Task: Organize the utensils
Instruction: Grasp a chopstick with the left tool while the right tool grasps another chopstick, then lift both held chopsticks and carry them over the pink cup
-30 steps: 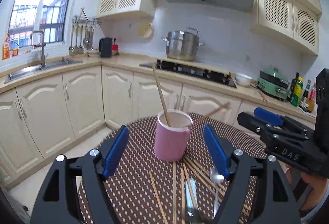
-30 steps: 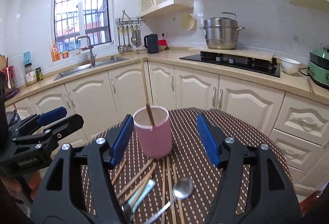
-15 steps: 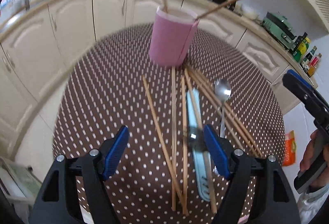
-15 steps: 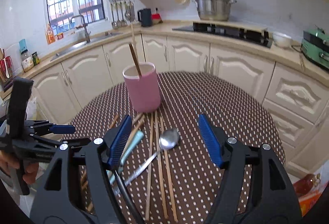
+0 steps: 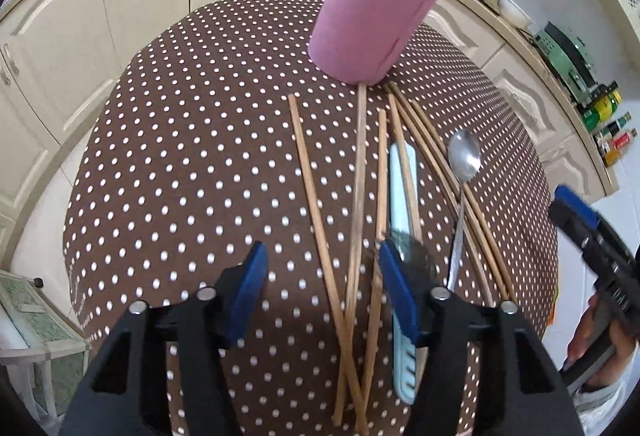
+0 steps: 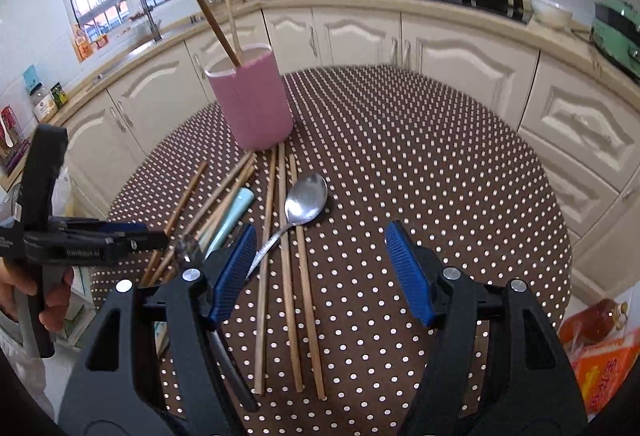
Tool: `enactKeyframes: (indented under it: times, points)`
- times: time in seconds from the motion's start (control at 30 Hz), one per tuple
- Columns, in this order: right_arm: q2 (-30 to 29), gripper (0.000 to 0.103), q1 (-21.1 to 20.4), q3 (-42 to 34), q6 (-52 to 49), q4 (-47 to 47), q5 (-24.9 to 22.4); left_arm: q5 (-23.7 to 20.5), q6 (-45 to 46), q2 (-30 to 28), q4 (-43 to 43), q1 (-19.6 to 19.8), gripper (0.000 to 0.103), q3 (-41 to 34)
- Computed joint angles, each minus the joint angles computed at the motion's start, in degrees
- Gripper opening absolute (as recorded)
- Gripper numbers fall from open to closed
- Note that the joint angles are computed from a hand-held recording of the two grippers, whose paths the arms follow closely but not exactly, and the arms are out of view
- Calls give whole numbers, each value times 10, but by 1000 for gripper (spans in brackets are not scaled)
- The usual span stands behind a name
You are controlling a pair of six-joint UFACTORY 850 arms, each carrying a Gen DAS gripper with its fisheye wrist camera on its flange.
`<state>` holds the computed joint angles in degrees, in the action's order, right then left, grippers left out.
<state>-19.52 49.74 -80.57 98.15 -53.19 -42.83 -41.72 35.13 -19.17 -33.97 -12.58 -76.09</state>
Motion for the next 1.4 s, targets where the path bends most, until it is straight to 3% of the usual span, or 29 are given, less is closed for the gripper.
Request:
enactKeyframes:
  times: [0.17, 0.23, 0.4, 0.57, 0.73, 0.83, 0.97, 1.0, 1.13, 1.4]
  points:
    - [-22, 67, -22, -25, -107, 97, 13, 9, -31, -22, 25, -13, 42, -26]
    - [-33, 66, -31, -37, -146, 131, 10, 11, -40, -30, 31, -14, 25, -35]
    - [-61, 52, -43, -75, -255, 201, -10, 7, -59, -49, 36, -14, 7, -58]
    - [-95, 38, -54, -116, -339, 258, -32, 6, -45, -47, 21, -6, 6, -54]
    - [-123, 38, -65, -159, -397, 301, -49, 8, -48, -47, 24, -6, 6, -55]
    - [-148, 37, -69, -196, -424, 311, -83, 7, -52, -53, 24, -7, 6, -62]
    - [-157, 8, -79, -213, -415, 307, -103, 8, -53, -55, 27, -9, 6, -64]
    - [-156, 6, -81, -212, -411, 305, -104, 8, -52, -55, 27, -9, 6, -65]
    - [-138, 6, -91, -184, -375, 281, -97, 10, -46, -56, 20, -7, 6, -65]
    - [-72, 6, -88, -101, -288, 209, -18, 27, -32, -45, -8, -5, 5, -50]
